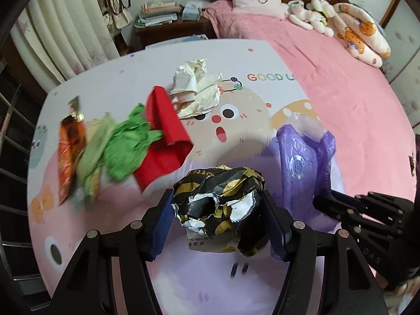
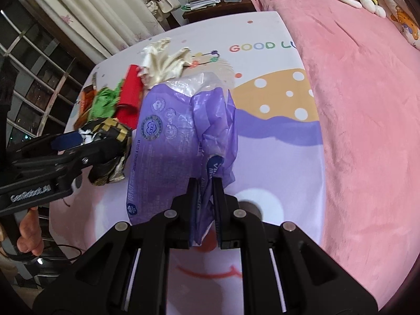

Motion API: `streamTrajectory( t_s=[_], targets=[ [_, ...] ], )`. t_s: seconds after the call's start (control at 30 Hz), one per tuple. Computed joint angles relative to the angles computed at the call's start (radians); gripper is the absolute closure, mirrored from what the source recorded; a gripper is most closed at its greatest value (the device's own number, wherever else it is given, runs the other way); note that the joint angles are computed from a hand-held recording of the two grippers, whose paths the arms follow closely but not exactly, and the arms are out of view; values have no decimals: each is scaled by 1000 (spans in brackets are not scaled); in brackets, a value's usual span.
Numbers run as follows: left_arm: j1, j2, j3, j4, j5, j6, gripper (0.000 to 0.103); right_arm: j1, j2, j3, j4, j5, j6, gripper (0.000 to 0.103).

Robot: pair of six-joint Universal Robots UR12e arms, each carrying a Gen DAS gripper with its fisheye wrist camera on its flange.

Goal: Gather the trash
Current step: 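Carry the foil wrapper and purple bag in both tools over the bin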

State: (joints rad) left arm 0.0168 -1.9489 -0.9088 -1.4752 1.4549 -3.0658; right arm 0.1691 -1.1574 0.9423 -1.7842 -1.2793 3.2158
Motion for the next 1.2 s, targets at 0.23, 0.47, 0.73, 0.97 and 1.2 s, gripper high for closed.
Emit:
streamTrajectory(
  t_s=[0.23, 0.47, 0.73, 0.97, 1.2],
  targets=[
    [57, 147, -143, 45, -50, 44, 39, 44, -85, 80, -66, -39, 63, 94],
    [150, 328, -309, 69, -115, 160, 39, 123, -202, 200, -148, -93, 193, 94],
    [315, 536, -496, 43, -228, 309, 39, 262, -318, 331, -211, -192, 340, 94],
    [452, 674, -606, -61, -297, 461, 39, 374, -383, 401, -190, -243, 413, 94],
    [519, 756, -675, -154, -302, 551, 39, 427, -414, 436, -123, -232, 441, 94]
  ],
)
